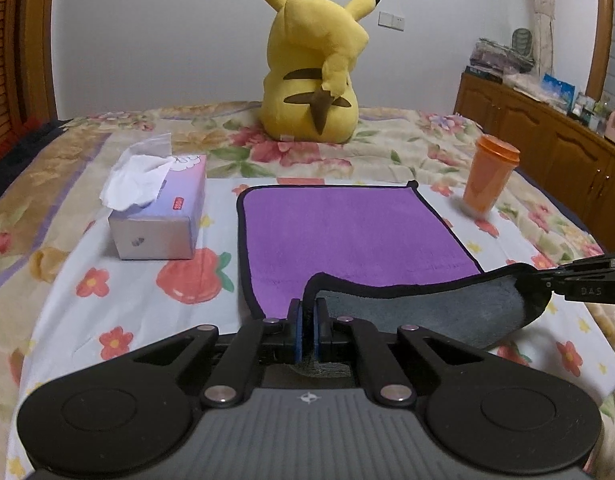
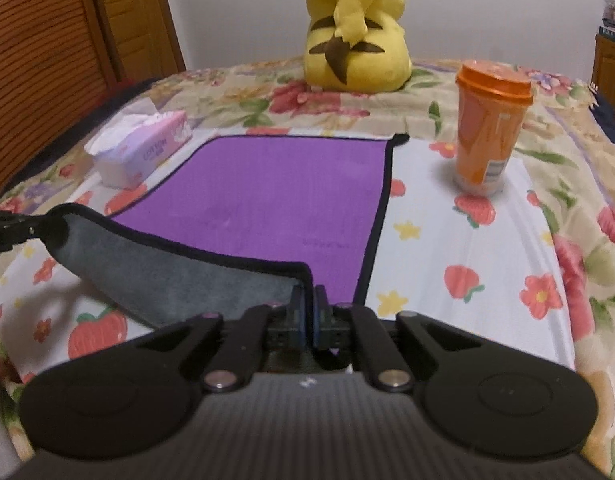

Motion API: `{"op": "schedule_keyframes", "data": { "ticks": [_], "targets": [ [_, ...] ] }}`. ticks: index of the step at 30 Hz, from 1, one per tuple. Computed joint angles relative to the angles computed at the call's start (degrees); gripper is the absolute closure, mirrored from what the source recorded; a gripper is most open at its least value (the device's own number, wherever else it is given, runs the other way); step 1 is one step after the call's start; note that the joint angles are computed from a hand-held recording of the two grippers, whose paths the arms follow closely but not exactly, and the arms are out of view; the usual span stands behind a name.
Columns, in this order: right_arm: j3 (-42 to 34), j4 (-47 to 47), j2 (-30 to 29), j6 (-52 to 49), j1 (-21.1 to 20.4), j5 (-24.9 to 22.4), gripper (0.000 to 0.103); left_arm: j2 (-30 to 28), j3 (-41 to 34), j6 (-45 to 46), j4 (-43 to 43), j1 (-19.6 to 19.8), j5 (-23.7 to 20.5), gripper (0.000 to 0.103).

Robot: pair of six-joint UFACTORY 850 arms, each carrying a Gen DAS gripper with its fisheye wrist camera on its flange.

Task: Fold towel

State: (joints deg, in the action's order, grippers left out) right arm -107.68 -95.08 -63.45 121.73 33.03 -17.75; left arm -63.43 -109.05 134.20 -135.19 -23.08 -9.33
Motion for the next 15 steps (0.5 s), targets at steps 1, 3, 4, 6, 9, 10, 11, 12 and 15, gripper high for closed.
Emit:
{"op": "schedule_keyframes", "data": {
  "ticks": [1,3,4,6,9,10,11,12,15],
  "targets": [
    [0.22,-1.71,0.12,1.54,-0.02,-0.17,0.099,-0.03,-0.05,0.2,-0.21,0.0,-0.05,0.095],
    [0.42,-4.2,0.25,3.77,0.02,-0.59,0.099,-0.21,-0.31,1.72,-1.54,-0.04,-0.07,0.095],
    [0.47,-5.12,0.29,4.54,0.02,-0.74,0.099,-0.31,-0.43,2.56,-2.28,-0.05,-0.15,0.095],
    [0.58,-7.38,0.36,6.36,0.03,-1.15,0.099,-0.48,-0.63,3.3,-3.05,0.0,-0.53,0.095],
    [0.57,-9.42,0.36,7.82,0.01,-1.55,0.099,-1.01,-1.32,6.37,-5.77,-0.08,-0.69,0.095],
    [0.48,-9.17,0.32,7.4,0.01,-1.65,0.099,-1.26,-1.71,6.64,-5.98,-0.09,-0.63,0.095],
    [0.19,-8.54,0.16,6.56,-0.02,-1.71,0.099,-1.5,-2.08,6.74,-6.01,-0.09,-0.56,0.095],
    [0.11,-8.53,0.11,6.42,-0.03,-1.77,0.099,-1.88,-2.67,7.2,-6.34,-0.1,-0.37,0.095],
    [-0.1,-8.72,-0.07,6.08,-0.02,-2.35,0.099,-2.54,-3.76,8.07,-7.16,-0.14,0.0,0.095]
  ]
}}
